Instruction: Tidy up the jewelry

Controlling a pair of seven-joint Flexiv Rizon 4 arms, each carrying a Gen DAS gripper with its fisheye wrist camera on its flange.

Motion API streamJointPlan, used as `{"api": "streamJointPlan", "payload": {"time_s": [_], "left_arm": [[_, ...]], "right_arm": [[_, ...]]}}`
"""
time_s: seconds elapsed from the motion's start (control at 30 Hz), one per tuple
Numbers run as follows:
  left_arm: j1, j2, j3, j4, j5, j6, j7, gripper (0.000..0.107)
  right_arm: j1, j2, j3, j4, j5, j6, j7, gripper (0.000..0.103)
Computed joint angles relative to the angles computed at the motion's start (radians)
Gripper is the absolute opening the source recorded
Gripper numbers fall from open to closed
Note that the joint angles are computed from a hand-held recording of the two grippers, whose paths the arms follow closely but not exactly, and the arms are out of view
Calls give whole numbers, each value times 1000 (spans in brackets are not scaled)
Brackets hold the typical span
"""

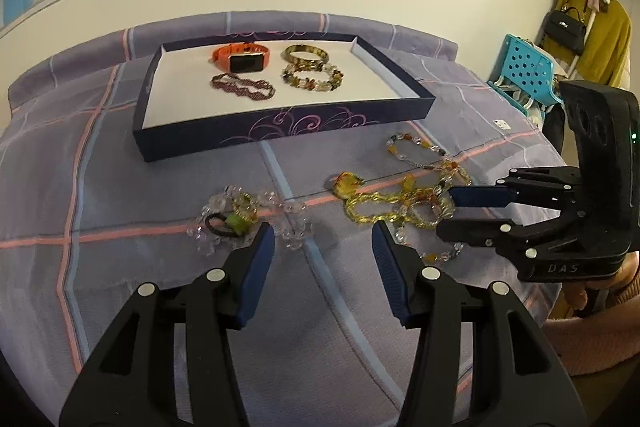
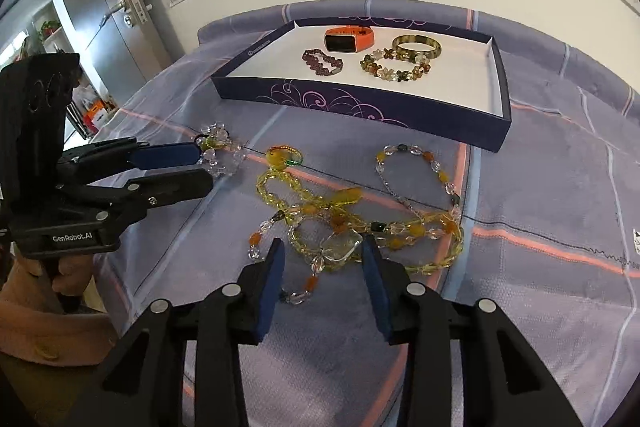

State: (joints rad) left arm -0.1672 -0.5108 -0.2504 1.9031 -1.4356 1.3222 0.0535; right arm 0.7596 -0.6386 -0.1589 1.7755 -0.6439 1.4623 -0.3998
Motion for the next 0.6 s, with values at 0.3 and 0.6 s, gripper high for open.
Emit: {"api": "streamJointPlan", "payload": {"time_s": [0.3, 0.6], "left_arm": [[-5, 12, 16, 12, -48, -10, 18, 50], [-12, 12, 35, 4, -85, -12, 43, 50]], "right_arm": [[4, 39, -38, 68, -8, 80, 78, 5], [185, 102, -281, 164, 128, 301, 64, 4]]}}
